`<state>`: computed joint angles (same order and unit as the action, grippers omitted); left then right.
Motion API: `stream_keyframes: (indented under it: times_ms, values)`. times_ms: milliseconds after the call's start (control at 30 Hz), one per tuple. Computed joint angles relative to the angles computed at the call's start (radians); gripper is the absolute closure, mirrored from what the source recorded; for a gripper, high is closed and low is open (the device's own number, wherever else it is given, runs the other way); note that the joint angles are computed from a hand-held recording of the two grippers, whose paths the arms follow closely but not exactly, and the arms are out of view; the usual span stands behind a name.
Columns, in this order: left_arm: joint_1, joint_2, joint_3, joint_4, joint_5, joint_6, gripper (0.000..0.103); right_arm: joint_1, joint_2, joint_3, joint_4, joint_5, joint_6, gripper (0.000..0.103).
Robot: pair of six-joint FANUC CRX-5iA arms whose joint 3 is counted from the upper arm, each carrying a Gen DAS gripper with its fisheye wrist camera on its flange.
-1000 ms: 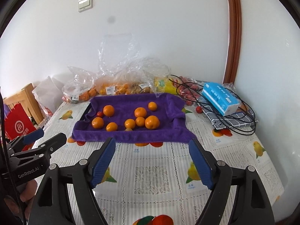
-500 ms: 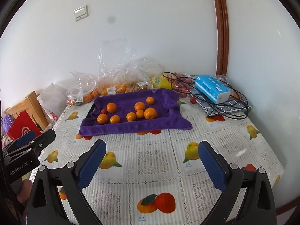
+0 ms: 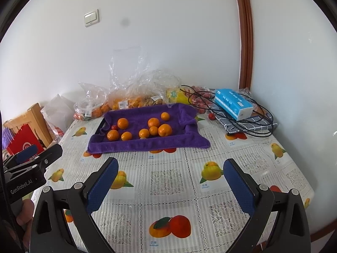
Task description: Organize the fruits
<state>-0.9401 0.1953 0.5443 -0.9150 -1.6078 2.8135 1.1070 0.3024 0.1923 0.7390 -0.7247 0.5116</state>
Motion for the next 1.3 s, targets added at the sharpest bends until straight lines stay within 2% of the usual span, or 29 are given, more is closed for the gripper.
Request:
stream_keyframes:
  times_ms: [1300]
  values:
    - [-0.010, 0.009, 0.016, -0.006, -0.007, -0.001, 0.008, 0.001, -0.010, -0.017, 0.013, 0.014, -0.027, 0.004]
